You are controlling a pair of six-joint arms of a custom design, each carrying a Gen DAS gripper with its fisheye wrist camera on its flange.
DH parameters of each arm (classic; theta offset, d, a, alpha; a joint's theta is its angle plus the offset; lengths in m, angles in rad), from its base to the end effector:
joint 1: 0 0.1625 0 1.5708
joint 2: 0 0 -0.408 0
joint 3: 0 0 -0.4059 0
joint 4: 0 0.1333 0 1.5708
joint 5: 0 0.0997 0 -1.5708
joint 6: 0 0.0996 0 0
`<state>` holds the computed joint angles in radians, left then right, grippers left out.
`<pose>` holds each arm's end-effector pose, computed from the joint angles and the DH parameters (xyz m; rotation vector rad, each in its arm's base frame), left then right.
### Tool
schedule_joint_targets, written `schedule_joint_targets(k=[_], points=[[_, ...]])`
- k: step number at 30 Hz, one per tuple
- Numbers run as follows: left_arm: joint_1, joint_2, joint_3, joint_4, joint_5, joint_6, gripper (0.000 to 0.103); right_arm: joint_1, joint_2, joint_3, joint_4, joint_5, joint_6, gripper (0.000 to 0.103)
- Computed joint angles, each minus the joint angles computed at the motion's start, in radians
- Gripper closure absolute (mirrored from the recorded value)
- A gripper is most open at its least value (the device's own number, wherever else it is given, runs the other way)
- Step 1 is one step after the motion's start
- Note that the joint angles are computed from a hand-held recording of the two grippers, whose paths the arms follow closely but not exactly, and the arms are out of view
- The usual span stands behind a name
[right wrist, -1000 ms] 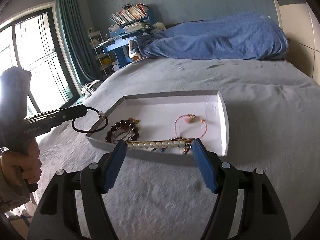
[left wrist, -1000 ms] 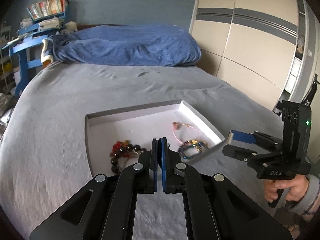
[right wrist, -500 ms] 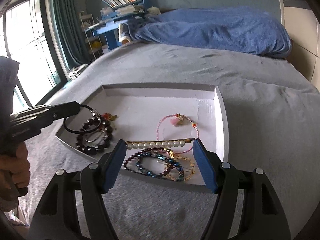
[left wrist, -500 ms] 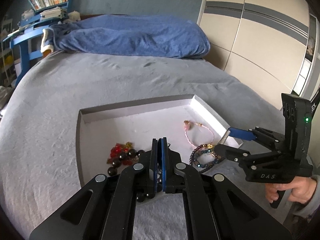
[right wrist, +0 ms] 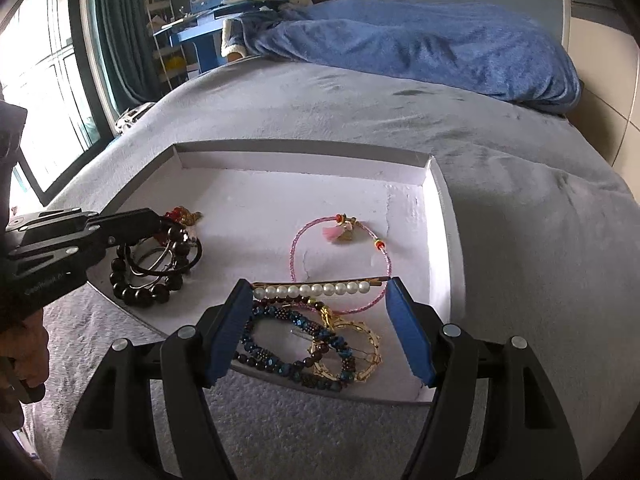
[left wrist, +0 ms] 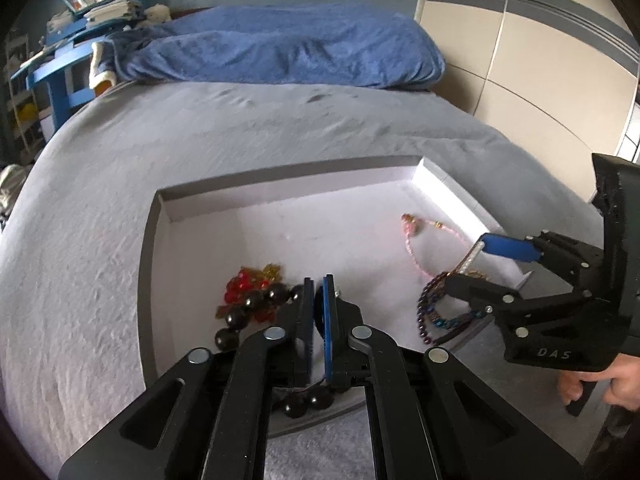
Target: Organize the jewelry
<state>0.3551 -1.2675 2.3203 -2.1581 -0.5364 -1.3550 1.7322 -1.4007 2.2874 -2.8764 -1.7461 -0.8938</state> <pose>-0.2887 -0.3405 0.1090 0.1438 2.2299 -1.0609 0.1878 -0.4320 0.2010 1.3611 -2.4394 0.4664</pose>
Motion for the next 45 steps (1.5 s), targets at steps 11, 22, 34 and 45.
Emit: schedule_joint_targets(k=[11,22,34,45], points=[[-0.063,-0.038,0.04,0.13,0.046,-0.162,0.025,-0.016,-0.019,0.013,-0.005,0.043,-0.013,0.024],[-0.143,-0.083,0.046,0.265,0.094,-0.303,0.006,-0.032,-0.086,0.064,-0.011,0.086,-0.055,0.006],[-0.247,-0.071,0.023,0.6,0.014,-0.672,0.005,-0.117,-0.248,0.148,0.028,0.19,-0.058,0.006],[-0.328,-0.047,0.049,0.636,-0.048,-0.793,0.005,-0.172,-0.361,0.22,0.042,0.247,-0.06,0.006]])
